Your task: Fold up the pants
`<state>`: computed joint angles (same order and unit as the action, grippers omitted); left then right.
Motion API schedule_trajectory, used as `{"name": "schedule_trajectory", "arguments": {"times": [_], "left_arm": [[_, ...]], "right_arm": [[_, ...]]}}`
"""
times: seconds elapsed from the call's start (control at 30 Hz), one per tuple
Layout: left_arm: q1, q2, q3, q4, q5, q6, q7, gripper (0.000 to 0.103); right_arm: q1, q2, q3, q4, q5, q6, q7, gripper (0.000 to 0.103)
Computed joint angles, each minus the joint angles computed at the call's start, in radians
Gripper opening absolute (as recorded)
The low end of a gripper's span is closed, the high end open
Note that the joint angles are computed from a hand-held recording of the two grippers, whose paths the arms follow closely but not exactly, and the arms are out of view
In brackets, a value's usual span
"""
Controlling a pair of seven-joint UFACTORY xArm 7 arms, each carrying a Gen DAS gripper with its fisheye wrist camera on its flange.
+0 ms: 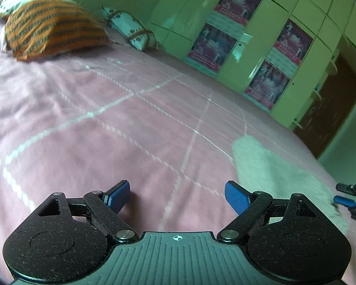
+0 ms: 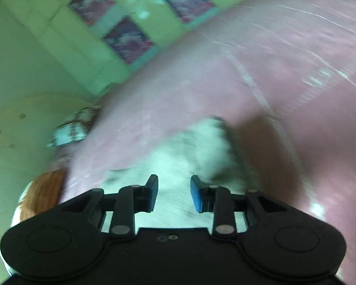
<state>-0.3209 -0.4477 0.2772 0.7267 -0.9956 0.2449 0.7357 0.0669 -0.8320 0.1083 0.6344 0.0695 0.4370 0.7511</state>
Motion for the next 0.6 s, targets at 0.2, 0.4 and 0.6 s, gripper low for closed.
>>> {"name": "schedule_trajectory", "arguments": {"times": [0.2, 0.4, 0.6], "left_arm": [[0.027, 0.216, 0.015, 0.207, 0.001, -0.029, 0.064, 0.087], [0.209, 0.377, -0.105, 0.317, 0.253, 0.012, -0.244, 0.087], [0.28, 0.397, -0.196, 0.321, 0.369, 0.0, -0.279, 0.097]], "right_arm": [[-0.001, 0.203, 0.067, 0.102, -0.047, -0.069, 0.009, 0.022], [-0.036, 0.359, 0.148, 0.263, -0.165, -0.104, 0.048, 0.021], [0.032, 0.468, 0.084, 0.304, -0.157, 0.08, 0.022, 0.01]]}}
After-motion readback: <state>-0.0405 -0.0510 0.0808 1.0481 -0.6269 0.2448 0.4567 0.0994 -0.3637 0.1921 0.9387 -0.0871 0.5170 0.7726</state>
